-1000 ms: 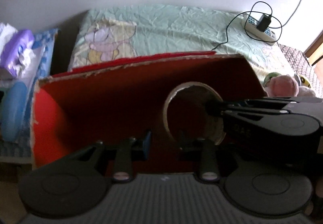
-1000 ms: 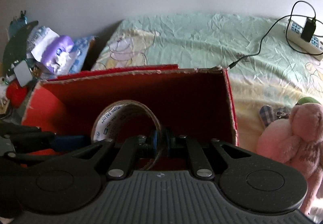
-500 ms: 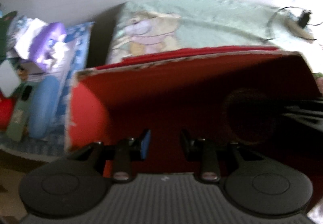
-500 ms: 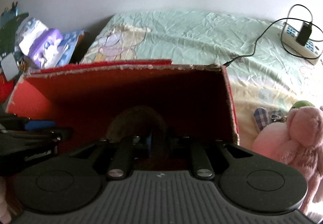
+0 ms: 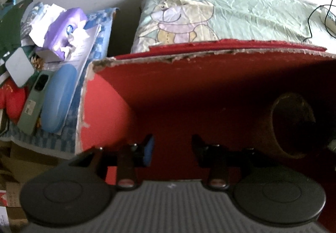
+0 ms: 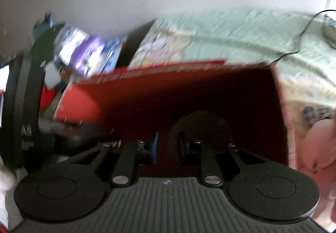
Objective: Organize objects
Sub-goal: 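Lower the tape roll inside the red box and open the right gripper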
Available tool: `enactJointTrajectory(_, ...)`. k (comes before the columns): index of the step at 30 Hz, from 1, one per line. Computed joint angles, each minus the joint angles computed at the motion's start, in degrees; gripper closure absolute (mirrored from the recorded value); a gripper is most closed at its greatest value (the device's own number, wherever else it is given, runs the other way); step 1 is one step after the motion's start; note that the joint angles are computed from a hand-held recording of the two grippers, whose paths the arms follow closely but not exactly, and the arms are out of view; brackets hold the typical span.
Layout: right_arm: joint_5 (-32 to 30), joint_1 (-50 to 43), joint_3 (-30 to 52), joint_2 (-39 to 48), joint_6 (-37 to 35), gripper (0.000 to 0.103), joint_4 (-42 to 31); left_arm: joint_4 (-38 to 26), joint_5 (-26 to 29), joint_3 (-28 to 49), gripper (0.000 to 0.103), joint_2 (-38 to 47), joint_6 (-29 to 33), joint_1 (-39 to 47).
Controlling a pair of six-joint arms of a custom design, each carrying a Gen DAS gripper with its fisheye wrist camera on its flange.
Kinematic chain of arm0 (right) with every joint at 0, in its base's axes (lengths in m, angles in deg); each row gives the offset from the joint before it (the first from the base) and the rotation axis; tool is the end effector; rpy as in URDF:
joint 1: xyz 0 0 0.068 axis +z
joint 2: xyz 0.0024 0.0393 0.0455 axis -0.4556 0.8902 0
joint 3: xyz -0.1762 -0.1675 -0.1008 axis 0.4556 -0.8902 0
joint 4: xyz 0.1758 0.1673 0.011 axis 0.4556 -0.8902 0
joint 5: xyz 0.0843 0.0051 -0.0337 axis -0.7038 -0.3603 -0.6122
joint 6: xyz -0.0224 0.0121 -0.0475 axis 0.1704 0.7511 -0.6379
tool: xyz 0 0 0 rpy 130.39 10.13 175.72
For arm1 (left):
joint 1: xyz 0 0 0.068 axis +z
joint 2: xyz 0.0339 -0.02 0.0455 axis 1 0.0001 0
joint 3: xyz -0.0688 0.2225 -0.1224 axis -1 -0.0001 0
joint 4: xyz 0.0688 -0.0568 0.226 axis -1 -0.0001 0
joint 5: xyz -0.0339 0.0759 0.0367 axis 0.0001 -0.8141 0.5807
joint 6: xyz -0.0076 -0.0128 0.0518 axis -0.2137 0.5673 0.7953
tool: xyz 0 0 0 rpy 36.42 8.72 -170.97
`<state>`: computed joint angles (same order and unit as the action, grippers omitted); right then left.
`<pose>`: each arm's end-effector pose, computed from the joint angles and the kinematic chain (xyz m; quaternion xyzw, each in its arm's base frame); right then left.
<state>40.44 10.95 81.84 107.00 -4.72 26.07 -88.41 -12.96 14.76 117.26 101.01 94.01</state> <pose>0.2186 0.1678 0.1915 -0.0152 0.9429 0.1683 0.2869 0.2663 0.0191 0.1634 0.0770 0.9740 0.0372 0.2098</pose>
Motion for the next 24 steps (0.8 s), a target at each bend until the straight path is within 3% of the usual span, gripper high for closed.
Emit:
enactJointTrajectory(6,-4.56,0.97,3.98,6.66,-0.45,0.085,-2.47,0.46,-1.69,-0.34,0.057,0.06,-0.32,-0.96)
enactJointTrajectory(16,-1.76,-1.66,1.60,7.48,8.32,0.081,-0.02,0.72,-3.64,-0.52,0.055,0.35,0.45,-1.96)
enactJointTrajectory(20,6.91,1.71,0.87,6.34,13.65,0.081,-0.54,0.85,-3.99,-0.54,0.054,0.36,0.96,-2.23)
enactJointTrajectory(24,8.26,2.16,1.09,6.77,13.17,0.085,-0.74,1.02,-4.35,-0.78,0.053,0.14,1.31,-2.46)
